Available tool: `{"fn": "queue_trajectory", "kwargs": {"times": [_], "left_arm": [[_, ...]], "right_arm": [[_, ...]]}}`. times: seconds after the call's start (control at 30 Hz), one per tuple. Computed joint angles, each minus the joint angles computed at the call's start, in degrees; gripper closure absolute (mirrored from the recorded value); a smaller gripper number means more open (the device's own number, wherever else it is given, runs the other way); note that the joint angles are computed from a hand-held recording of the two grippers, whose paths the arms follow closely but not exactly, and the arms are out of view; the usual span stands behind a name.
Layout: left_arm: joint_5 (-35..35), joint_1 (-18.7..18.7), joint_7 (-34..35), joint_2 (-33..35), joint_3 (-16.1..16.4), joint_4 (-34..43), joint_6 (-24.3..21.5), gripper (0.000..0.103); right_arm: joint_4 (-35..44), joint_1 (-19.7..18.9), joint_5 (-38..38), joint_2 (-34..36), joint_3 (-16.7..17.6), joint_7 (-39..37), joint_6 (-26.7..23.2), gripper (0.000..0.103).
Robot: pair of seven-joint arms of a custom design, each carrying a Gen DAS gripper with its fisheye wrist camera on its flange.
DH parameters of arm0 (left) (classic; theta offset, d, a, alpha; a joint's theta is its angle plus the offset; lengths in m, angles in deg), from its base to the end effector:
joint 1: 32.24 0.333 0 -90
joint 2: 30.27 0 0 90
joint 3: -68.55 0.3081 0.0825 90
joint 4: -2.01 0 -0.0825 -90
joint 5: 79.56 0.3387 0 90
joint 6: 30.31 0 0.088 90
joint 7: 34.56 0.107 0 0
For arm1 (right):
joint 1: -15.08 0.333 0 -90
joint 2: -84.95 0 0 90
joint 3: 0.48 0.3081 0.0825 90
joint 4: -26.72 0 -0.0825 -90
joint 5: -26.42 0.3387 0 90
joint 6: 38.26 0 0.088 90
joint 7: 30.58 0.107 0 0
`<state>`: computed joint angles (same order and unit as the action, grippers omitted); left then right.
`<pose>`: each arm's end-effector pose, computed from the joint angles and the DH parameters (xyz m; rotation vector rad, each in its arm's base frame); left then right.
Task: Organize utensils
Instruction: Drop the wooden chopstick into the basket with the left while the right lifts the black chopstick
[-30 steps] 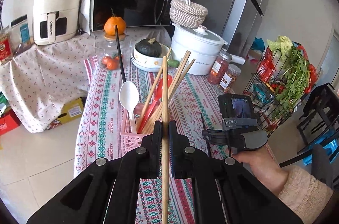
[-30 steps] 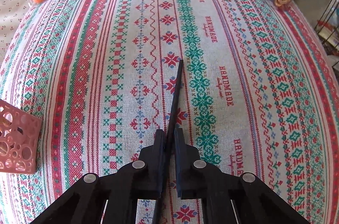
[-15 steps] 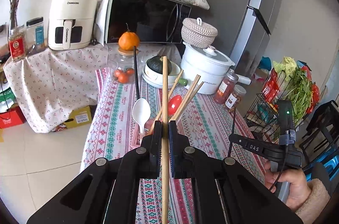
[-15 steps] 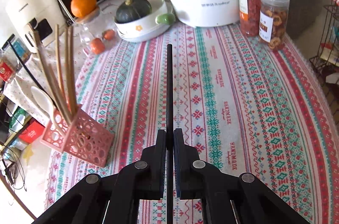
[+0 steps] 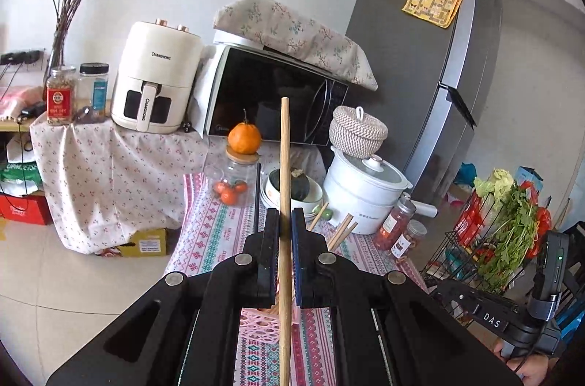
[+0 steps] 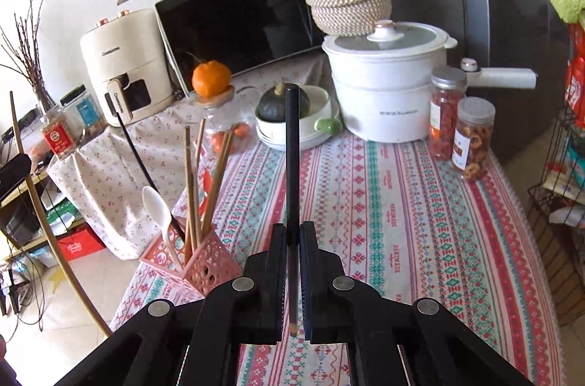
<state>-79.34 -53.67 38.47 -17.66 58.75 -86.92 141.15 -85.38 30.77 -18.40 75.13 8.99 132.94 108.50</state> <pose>0.5428 -0.3116 0.6764 -1.4341 1.7942 -1.5180 0.4584 0.2351 0.6387 -1.3056 1.8428 -0.7679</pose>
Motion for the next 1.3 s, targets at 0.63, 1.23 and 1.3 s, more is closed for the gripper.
{"fn": "queue_trajectory", "kwargs": {"times": [0.63,1.23,1.3], "left_arm": [[24.0,-22.4,-33.3,17.6,32.7,16.9,8.0,0.097],[14.4,-9.1,-12.4,19.9,9.3,20.9,-2.8,0.095],[11.8,-7.7,-10.0,19.2,7.0,20.4,-3.7,0.089]], "right_arm": [[1.9,1.5,0.8,1.7,-0.2,-3.1,2.1,0.099],[3.5,1.2,0.0,2.0,0.2,-2.8,4.8,0.099],[4.5,1.3,-0.9,2.4,0.4,-2.5,4.9,0.099]]}}
